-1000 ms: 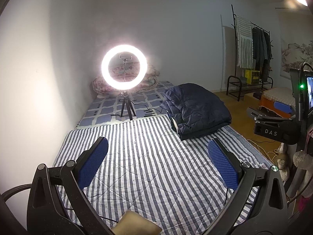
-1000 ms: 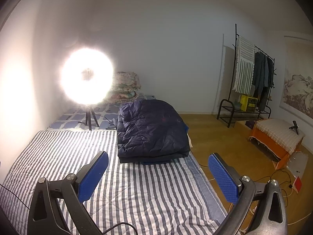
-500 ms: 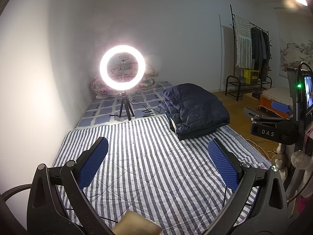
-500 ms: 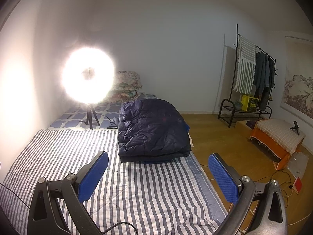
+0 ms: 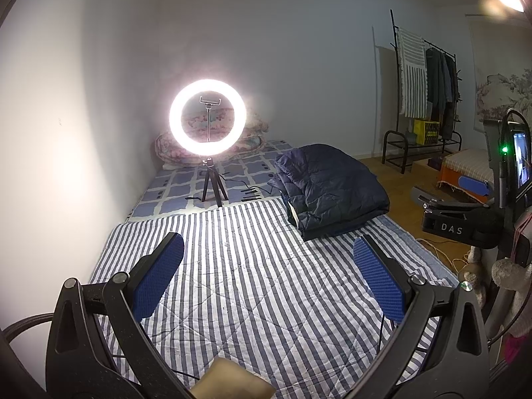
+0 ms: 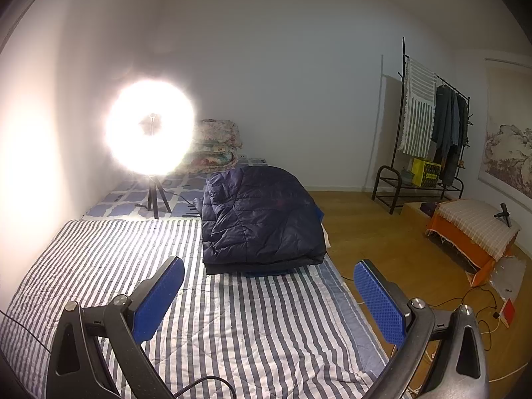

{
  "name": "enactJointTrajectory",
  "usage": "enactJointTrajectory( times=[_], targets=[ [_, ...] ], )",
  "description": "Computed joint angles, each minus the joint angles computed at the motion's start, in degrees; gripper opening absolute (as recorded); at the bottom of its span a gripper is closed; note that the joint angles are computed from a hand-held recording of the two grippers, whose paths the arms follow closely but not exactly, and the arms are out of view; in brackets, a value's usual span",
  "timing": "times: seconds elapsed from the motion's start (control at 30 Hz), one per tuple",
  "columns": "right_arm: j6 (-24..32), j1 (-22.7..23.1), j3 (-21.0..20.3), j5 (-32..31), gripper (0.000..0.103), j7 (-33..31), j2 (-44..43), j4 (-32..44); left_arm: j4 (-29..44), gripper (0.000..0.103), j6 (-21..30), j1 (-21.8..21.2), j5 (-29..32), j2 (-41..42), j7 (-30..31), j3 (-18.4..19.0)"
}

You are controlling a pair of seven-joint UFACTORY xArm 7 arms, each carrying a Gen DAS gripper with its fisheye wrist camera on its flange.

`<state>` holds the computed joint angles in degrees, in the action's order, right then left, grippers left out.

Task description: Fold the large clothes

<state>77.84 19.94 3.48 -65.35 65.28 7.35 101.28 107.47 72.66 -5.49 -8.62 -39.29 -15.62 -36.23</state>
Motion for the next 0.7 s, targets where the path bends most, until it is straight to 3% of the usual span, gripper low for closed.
enactJointTrajectory(
  times=[0.7],
  targets=[
    [0.02, -0.15, 0.15, 0.47, 0.103, 0.3, -0.22, -0.35, 0.14, 0.103, -0.18, 0.37, 0.27, -0.31, -0.07, -0.14]
  ],
)
